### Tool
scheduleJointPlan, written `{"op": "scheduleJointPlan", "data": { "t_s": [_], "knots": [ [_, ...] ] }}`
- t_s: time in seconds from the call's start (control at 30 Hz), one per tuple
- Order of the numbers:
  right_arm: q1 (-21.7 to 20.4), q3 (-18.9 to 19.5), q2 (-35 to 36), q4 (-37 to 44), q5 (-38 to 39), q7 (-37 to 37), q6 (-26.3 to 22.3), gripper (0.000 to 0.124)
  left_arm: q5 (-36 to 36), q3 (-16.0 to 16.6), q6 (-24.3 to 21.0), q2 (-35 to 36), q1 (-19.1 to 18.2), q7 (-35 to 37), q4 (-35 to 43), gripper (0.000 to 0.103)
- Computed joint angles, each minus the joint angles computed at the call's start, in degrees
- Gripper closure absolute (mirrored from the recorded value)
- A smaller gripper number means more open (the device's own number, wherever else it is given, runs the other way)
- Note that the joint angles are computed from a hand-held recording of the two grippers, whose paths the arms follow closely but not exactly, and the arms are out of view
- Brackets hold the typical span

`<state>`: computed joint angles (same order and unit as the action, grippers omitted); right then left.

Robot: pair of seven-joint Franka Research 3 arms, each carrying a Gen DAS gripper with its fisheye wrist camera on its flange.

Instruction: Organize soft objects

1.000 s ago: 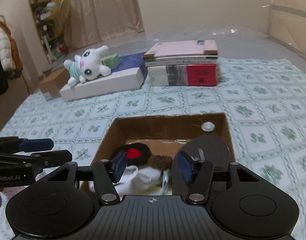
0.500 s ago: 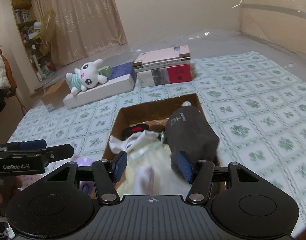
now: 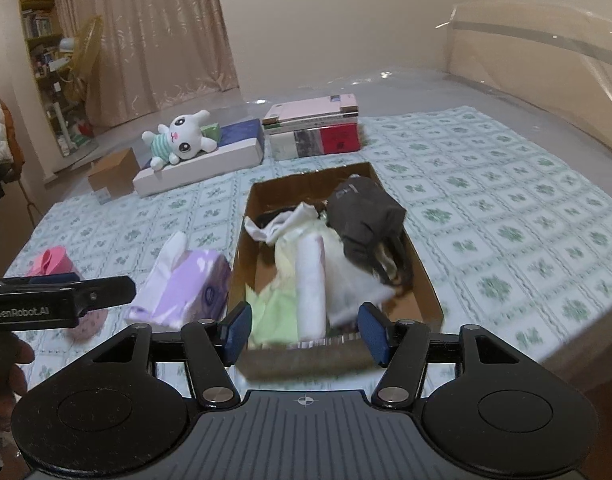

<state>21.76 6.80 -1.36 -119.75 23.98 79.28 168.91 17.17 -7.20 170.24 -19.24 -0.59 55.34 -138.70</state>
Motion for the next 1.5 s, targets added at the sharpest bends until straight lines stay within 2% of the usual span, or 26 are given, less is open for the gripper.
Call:
{"op": "scheduleJointPlan", "data": {
  "t_s": [0.1, 0.27, 0.33, 0.5, 0.73, 1.5],
  "knots": [
    [-0.1, 0.5, -3.3, -4.2, -2.6, 4.2, 1.0, 0.057, -0.9, 0.4, -0.3, -3.7, -1.1, 0.3, -3.2, 0.001],
    [-0.8, 1.1, -6.8, -8.3, -5.9, 8.9, 1.4, 0.056, -0.2, -1.2, -1.5, -8.8, -0.8, -1.7, -7.3, 0.001],
    [-0.7, 1.2, -8.0, -9.6, -6.6, 9.4, 1.6, 0.056, -0.8, -0.7, -2.3, -10.3, -2.2, -1.5, -8.4, 0.001],
    [-1.0, 1.7, -10.5, -12.6, -8.8, 10.3, 2.4, 0.055, -0.5, -2.2, -4.1, -12.8, -2.6, -3.5, -10.2, 0.001],
    [-0.7, 1.3, -12.3, -14.8, -8.6, 10.6, 2.7, 0.054, 1.3, -4.2, -6.5, -13.4, -2.0, -6.8, -10.3, 0.001],
    [0.4, 0.9, -11.2, -13.7, -6.6, 8.2, 1.9, 0.054, 5.0, -4.3, -6.8, -12.1, -1.7, -10.3, -9.6, 0.001]
  ]
}}
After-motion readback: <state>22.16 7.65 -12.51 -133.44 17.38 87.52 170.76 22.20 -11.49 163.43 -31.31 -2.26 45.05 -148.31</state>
